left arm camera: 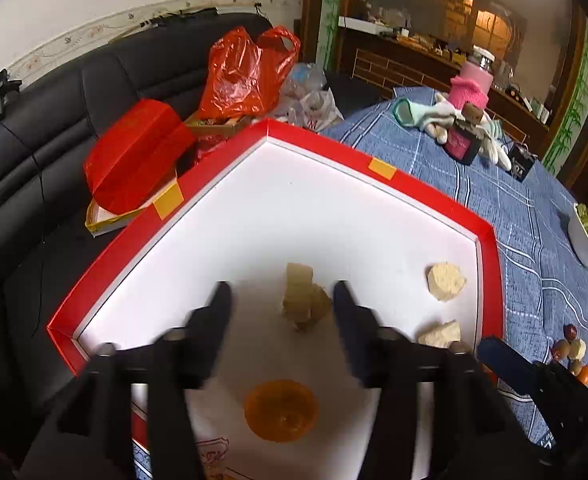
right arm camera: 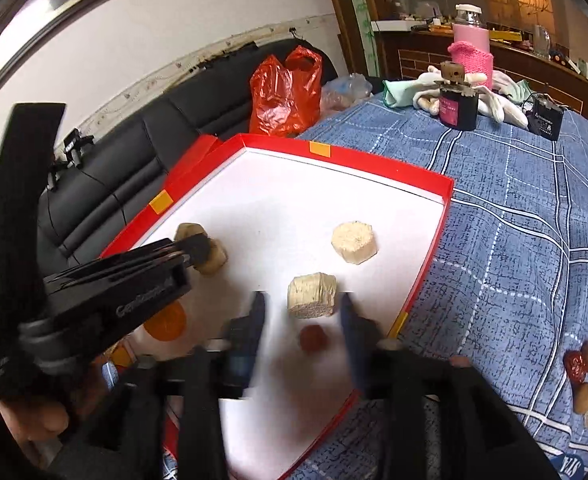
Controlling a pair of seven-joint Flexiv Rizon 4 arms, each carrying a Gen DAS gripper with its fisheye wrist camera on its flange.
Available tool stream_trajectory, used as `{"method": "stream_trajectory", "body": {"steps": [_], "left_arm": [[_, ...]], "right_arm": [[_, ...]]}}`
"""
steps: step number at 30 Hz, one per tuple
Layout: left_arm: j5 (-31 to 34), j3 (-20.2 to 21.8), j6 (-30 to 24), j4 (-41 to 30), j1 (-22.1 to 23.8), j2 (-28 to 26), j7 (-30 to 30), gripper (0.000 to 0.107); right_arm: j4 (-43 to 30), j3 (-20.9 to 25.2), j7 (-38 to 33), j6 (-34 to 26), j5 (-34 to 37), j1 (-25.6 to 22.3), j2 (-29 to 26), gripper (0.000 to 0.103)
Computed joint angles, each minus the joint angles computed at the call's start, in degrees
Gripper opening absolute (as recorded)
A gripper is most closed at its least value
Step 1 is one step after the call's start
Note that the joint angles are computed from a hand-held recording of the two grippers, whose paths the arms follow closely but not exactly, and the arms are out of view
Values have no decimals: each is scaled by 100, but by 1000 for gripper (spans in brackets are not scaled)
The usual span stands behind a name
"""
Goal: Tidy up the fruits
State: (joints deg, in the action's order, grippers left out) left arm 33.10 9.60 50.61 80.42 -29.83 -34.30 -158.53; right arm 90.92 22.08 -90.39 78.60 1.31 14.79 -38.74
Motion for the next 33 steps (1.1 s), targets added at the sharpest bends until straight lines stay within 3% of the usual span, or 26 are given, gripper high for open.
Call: {"method": "stream_trajectory", "body": {"steps": [7,10,14,21,26,29,31,33], "left_arm": [[12,0,-252,-93,-10,-72,51,57],[92,39,-448,-193,-85,-108,21,65],[125,-34,-540,-240,-76,-122,73,71],[43,-176,-133,-310,-66,-250,435,71],[-57,-112,-172,-419,-179,-337,542,71],[100,58,-171,-395,-350,-215,283,71],[295,121,-104,-425,-465,-132,96,71],[488,108,3,-518,-561,-89,36,71]], "right_arm": [[293,204,-198,44,94,-106,187,49],[322,246,-296,-157,126,-118,196,47],[449,-261,-39,-388,-103,275,349,45],[1174,-765,558,-48,-337,440,831,36],[1406,-473,564,14,-199,106,1012,39],[1487,-251,451,194,-21,-91,1067,40],[1616,-46,293,534,182,-340,1148,45],[1772,248,89,876,423,-756,1251,56]]}}
